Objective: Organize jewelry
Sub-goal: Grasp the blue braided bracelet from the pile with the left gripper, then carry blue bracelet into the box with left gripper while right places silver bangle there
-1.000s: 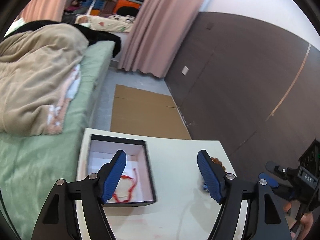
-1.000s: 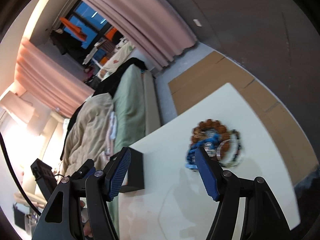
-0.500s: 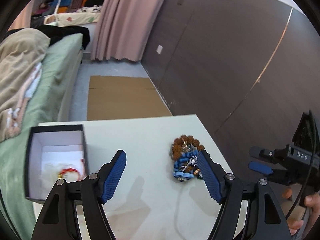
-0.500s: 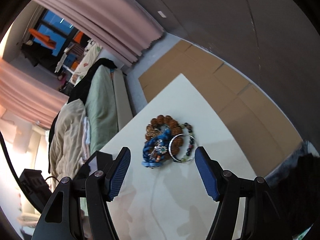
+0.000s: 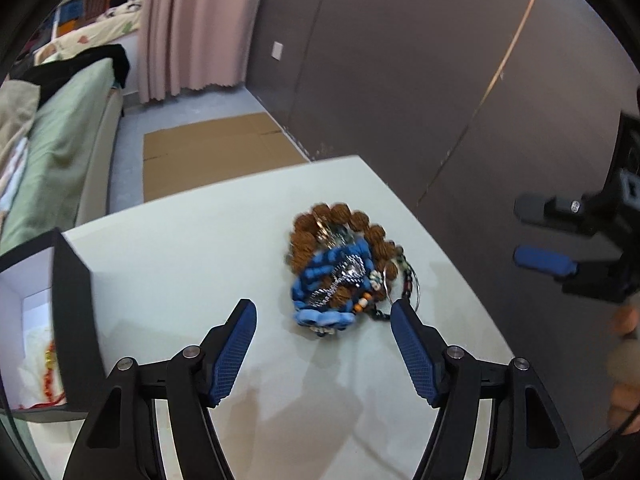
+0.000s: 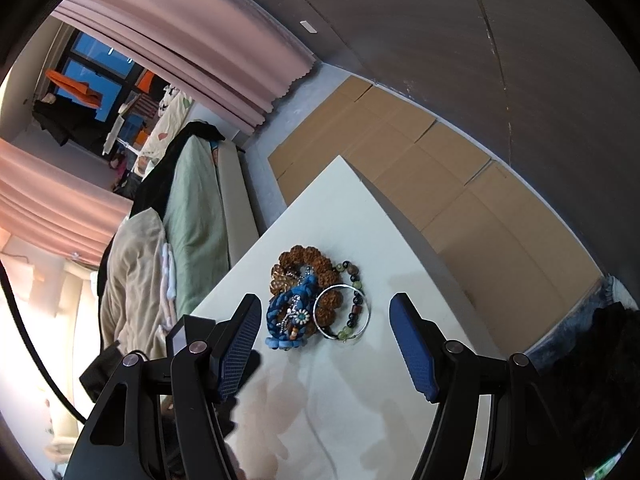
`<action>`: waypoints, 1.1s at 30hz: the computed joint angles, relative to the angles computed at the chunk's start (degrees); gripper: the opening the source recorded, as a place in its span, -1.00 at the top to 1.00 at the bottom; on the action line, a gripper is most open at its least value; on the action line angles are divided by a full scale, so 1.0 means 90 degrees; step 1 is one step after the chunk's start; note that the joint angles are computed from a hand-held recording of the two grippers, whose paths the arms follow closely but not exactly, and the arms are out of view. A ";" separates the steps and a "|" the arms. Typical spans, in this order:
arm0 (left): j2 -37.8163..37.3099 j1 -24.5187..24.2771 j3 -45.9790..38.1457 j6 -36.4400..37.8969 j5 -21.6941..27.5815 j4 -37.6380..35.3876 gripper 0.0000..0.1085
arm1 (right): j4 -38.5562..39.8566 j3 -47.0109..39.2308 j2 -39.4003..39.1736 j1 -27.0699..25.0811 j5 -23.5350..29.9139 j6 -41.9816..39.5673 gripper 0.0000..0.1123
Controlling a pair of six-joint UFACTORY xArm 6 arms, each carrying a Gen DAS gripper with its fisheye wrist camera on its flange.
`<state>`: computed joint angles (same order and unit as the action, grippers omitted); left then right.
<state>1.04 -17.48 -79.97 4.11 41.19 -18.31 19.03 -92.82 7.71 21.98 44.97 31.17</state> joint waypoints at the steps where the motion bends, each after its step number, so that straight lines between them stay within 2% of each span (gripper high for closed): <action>1: 0.0050 -0.0026 -0.0026 -0.0022 0.0024 0.0055 -0.30 | 0.0016 -0.0041 0.0029 -0.0016 0.0035 -0.0012 -0.20; 4: 0.0188 -0.0048 -0.0125 -0.0155 0.0091 0.0193 -0.29 | 0.0043 -0.0100 0.0085 -0.0054 0.0128 -0.0040 -0.20; 9: 0.0316 -0.0056 -0.0165 -0.0213 0.0168 0.0231 -0.13 | 0.0034 -0.0341 0.0281 -0.0051 0.0384 -0.0126 -0.20; 12: 0.0414 -0.0073 -0.0216 -0.0198 0.0186 0.0208 0.18 | 0.0031 -0.0607 0.0494 -0.0009 0.0620 -0.0239 -0.20; 14: 0.0426 -0.0052 -0.0210 -0.0147 0.0155 0.0068 0.29 | 0.0011 -0.0788 0.0651 0.0021 0.0785 -0.0291 -0.20; 21: 0.0176 0.0075 -0.0059 -0.0056 0.0016 -0.0192 0.36 | -0.0129 -0.1303 0.1104 0.0116 0.1362 -0.0432 -0.20; 33: -0.0318 0.0377 0.0218 0.0037 -0.0248 -0.0687 0.36 | -0.0856 -0.2427 0.1916 0.0356 0.2172 -0.0595 -0.20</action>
